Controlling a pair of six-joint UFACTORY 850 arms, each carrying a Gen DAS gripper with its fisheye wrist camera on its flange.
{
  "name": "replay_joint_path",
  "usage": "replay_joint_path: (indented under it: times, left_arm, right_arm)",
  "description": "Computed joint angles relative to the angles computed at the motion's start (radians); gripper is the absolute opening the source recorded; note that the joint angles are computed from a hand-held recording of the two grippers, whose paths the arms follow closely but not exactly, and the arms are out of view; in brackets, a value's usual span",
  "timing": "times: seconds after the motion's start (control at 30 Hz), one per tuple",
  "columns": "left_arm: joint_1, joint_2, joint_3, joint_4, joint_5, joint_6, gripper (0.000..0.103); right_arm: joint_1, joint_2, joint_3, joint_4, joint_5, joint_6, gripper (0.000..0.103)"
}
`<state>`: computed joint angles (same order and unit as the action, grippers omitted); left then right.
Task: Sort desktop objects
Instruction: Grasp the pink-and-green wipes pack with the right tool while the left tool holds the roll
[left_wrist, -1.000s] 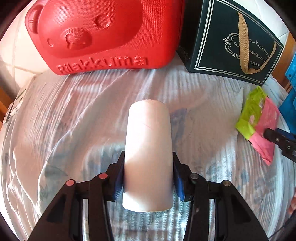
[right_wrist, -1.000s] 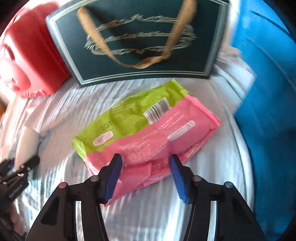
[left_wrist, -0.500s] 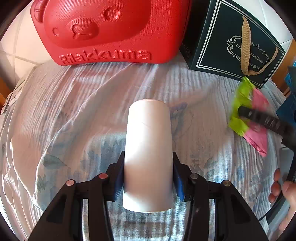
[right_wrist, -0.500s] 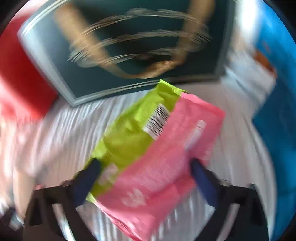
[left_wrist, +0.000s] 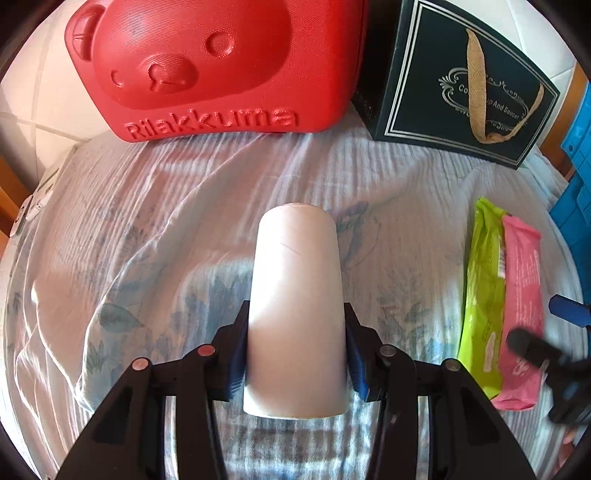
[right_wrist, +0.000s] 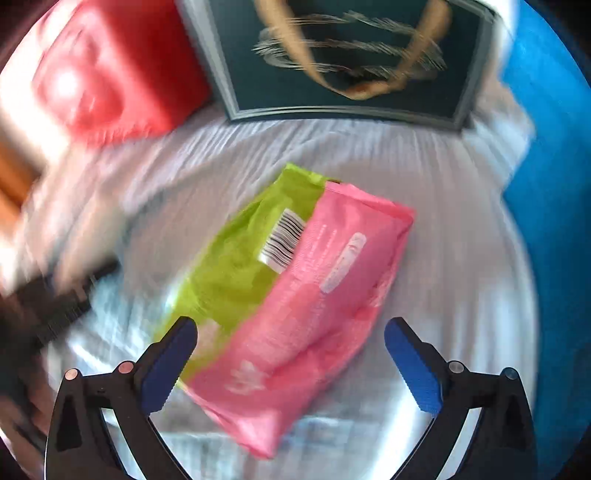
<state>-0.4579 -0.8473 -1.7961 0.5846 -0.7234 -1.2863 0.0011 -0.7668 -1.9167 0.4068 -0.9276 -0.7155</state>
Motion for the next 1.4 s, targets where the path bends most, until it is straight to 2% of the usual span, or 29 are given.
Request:
replay_joint_path:
  times: [0.17, 0.27, 0.37, 0.4, 0.43, 0.5, 0.53, 0.57, 0.7, 0.77, 0.8, 0.83, 0.87, 0.9, 1.17, 1.3, 1.4]
  left_arm:
    - [-0.012, -0.003, -0.012, 0.027, -0.044, -0.011, 0.044]
    - [-0.019, 0.023, 0.024, 0.045, -0.04, -0.025, 0.044]
    - [-0.029, 0.097, 0.113, 0.049, -0.029, -0.044, 0.044]
    - [-0.035, 0.137, 0.158, 0.051, -0.029, -0.054, 0.044]
    - [-0.036, 0.14, 0.161, 0.056, -0.024, -0.059, 0.044]
    - [-0.042, 0.159, 0.177, 0.067, -0.025, -0.072, 0.044]
    - [-0.045, 0.166, 0.179, 0.07, -0.024, -0.075, 0.044]
    - [-0.05, 0.189, 0.201, 0.071, -0.022, -0.08, 0.044]
    - [-0.071, 0.218, 0.217, 0.082, -0.035, -0.087, 0.044]
    - [-0.079, 0.232, 0.233, 0.079, -0.036, -0.088, 0.044]
    - [-0.082, 0.241, 0.245, 0.076, -0.036, -0.091, 0.044]
    - [-0.085, 0.249, 0.259, 0.076, -0.038, -0.095, 0.044]
    - [-0.089, 0.261, 0.279, 0.078, -0.04, -0.101, 0.044]
    - [-0.091, 0.271, 0.297, 0.073, -0.043, -0.103, 0.044]
    - [-0.097, 0.305, 0.39, 0.049, -0.025, -0.102, 0.044]
    - [-0.089, 0.303, 0.4, 0.048, -0.012, -0.102, 0.044]
    - [-0.08, 0.304, 0.409, 0.034, 0.008, -0.103, 0.044]
  right_arm:
    - [0.049, 0.019, 0.056, -0.098, 0.092, 0.171, 0.103]
    - [0.078, 0.041, 0.116, -0.131, 0.178, 0.137, 0.103]
    - [0.075, 0.051, 0.131, -0.098, 0.188, 0.064, 0.1]
    - [0.07, 0.059, 0.137, -0.074, 0.186, 0.033, 0.086]
    - [0.064, 0.069, 0.144, -0.052, 0.188, 0.013, 0.065]
    - [0.046, 0.085, 0.144, -0.003, 0.18, -0.024, 0.04]
    - [0.033, 0.08, 0.127, 0.036, 0.137, -0.043, 0.032]
    - [0.018, 0.076, 0.108, 0.068, 0.088, -0.057, 0.03]
    - [-0.008, 0.128, 0.152, 0.117, 0.032, -0.14, 0.027]
    - [-0.008, 0.152, 0.176, 0.118, 0.007, -0.169, 0.028]
    - [-0.002, 0.154, 0.177, 0.107, 0.003, -0.171, 0.035]
    - [0.005, 0.165, 0.193, 0.094, 0.01, -0.17, 0.067]
    - [0.013, 0.177, 0.212, 0.078, 0.028, -0.162, 0.093]
    - [0.015, 0.185, 0.23, 0.067, 0.05, -0.159, 0.102]
    - [0.056, 0.278, 0.379, -0.071, 0.14, 0.031, 0.103]
    - [0.119, 0.26, 0.398, -0.23, 0.177, 0.182, 0.103]
    - [0.122, 0.25, 0.433, -0.208, 0.263, 0.147, 0.103]
